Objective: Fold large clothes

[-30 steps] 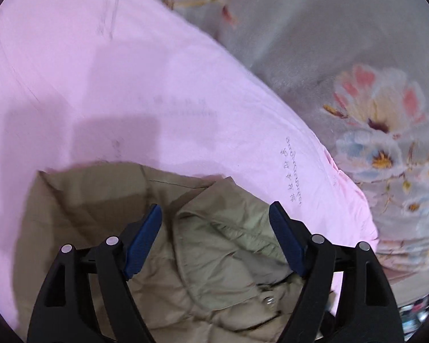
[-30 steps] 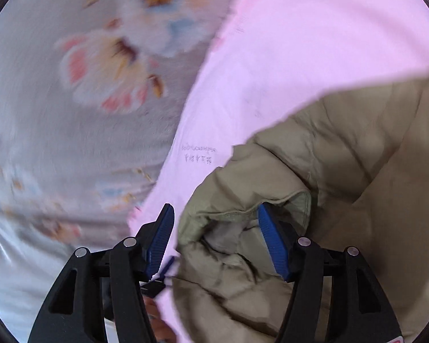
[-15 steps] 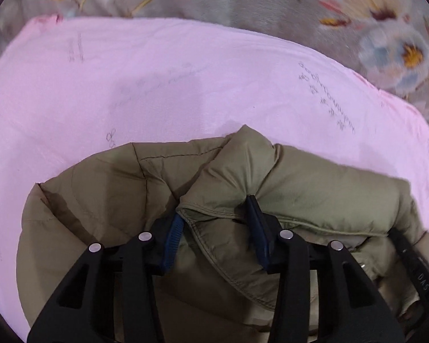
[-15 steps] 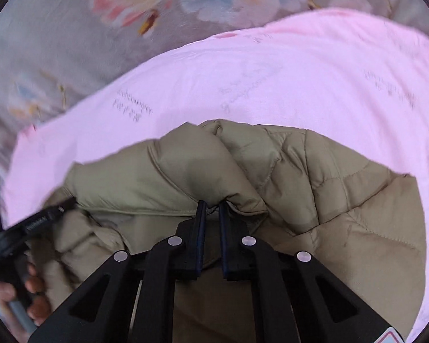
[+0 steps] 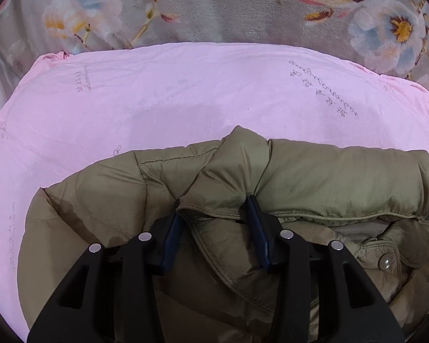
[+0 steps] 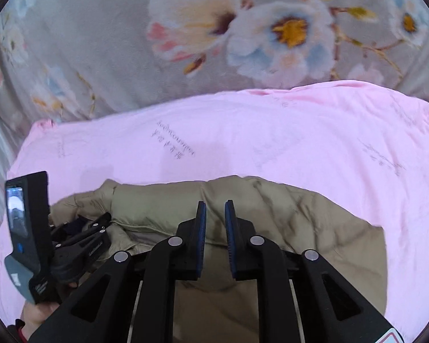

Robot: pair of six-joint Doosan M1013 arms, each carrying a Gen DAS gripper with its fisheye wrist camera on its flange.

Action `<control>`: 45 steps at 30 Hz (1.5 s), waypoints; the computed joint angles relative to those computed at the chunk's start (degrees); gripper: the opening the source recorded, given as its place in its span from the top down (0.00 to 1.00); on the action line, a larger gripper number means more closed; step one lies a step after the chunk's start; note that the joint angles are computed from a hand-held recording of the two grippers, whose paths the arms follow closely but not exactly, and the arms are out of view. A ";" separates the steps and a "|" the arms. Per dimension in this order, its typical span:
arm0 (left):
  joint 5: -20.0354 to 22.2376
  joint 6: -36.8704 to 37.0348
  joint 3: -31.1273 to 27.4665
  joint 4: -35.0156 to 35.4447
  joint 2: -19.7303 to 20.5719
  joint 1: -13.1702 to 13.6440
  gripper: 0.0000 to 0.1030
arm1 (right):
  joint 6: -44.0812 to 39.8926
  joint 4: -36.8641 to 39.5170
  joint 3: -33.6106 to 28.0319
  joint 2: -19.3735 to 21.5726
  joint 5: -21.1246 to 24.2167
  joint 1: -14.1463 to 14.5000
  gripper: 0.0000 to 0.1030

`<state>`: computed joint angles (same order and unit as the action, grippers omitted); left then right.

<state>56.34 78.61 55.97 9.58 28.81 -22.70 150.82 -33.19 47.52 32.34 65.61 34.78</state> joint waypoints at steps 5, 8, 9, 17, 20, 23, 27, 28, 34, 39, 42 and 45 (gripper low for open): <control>-0.97 -0.51 0.73 1.17 -0.28 -0.27 0.58 | -1.23 3.51 -1.07 2.62 2.41 -1.42 0.93; -1.60 -0.53 1.03 0.88 -0.37 -0.18 0.58 | -0.70 3.23 -0.39 2.64 1.90 -1.30 0.94; -1.81 -0.56 1.14 0.77 -0.42 -0.15 0.58 | -0.97 2.55 -0.69 2.96 2.36 -1.14 0.94; -2.31 -1.23 1.60 2.84 -0.54 -0.59 0.58 | -1.81 0.61 -2.21 4.06 3.86 -0.73 0.94; -2.22 -1.71 1.47 4.23 -0.40 -0.91 0.58 | -1.21 0.88 -1.12 3.51 2.57 -0.90 0.94; -2.22 -2.27 1.11 4.68 -0.17 -0.94 0.55 | -0.61 1.14 -0.62 3.27 1.38 -1.18 0.94; -2.69 -4.20 1.83 4.90 -0.97 -0.55 0.45 | 1.45 3.48 2.97 1.09 -3.91 -1.94 0.92; -2.95 -4.31 2.72 4.00 -1.87 -0.19 0.42 | 1.14 4.30 3.52 0.46 -3.70 -1.83 0.92; -12.78 6.36 20.13 -8.74 -16.60 5.41 0.09 | 5.87 -3.05 16.84 -10.87 -5.87 5.40 0.41; -6.44 18.14 31.56 -17.30 -26.18 13.20 0.09 | 18.92 -8.64 33.97 -23.41 -2.13 15.43 0.31; -0.02 24.43 36.96 -28.87 -30.03 19.87 0.09 | 30.21 -7.41 42.40 -29.14 -1.96 20.78 0.31; 3.17 26.65 41.25 -35.61 -32.84 23.62 0.09 | 39.57 -6.01 46.89 -31.33 -0.69 25.22 0.30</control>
